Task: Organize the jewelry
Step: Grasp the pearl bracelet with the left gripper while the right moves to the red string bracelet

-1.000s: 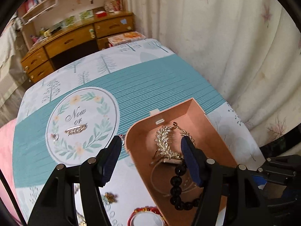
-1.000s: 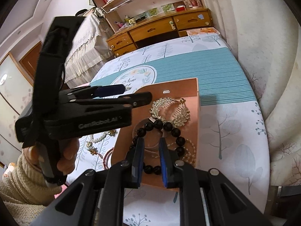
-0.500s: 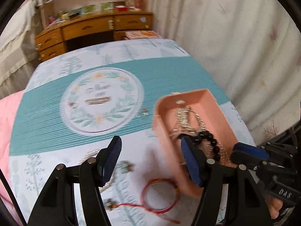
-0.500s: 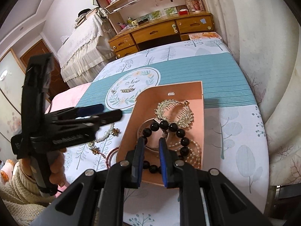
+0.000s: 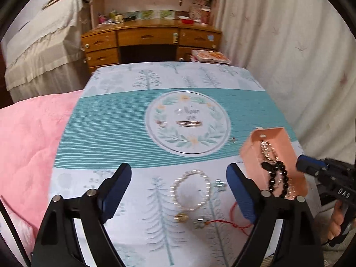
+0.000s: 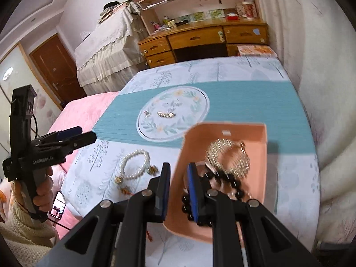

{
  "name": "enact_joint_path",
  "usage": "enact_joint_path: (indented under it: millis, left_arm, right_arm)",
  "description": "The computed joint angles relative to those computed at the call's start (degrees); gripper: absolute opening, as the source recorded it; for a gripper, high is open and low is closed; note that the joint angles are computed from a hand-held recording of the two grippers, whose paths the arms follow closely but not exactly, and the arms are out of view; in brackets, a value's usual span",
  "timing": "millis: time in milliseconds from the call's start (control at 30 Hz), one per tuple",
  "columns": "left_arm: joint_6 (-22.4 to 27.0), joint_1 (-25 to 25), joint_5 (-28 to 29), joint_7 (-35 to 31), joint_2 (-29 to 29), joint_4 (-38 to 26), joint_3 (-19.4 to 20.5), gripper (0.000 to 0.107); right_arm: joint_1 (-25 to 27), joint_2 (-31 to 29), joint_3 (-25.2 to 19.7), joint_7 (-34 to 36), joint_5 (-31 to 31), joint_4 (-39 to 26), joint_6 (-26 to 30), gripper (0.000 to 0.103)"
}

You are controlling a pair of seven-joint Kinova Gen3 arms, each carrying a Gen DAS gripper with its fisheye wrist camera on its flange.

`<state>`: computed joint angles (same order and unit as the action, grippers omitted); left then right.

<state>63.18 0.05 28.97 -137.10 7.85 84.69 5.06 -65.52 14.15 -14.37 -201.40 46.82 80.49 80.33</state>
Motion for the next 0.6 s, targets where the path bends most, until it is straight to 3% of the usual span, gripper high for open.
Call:
enact_joint_path:
  millis: [133,367,600]
  left_arm:
    - [-0.2,-0.2,-1.0,0.8,1.0,-1.2,-0.3,0.087]
    - [-1.7,2.1,-8.2,4.6,4.3,-1.9,0.5,0.087]
    - [0.4,2.3,-8.9,1.7,8.4,-1.6,2.2,0.087]
  right_arm:
    - [2.7,0.5,0.8,4.9,-1.4,-2.7,-3.0,0.016]
    - [4.8,3.1,2.8,9.8,-4.8,-5.8,-7.7,0.02]
    - [5.9,5.5,5.0,12.7,-10.5,-6.8,-11.4,0.021]
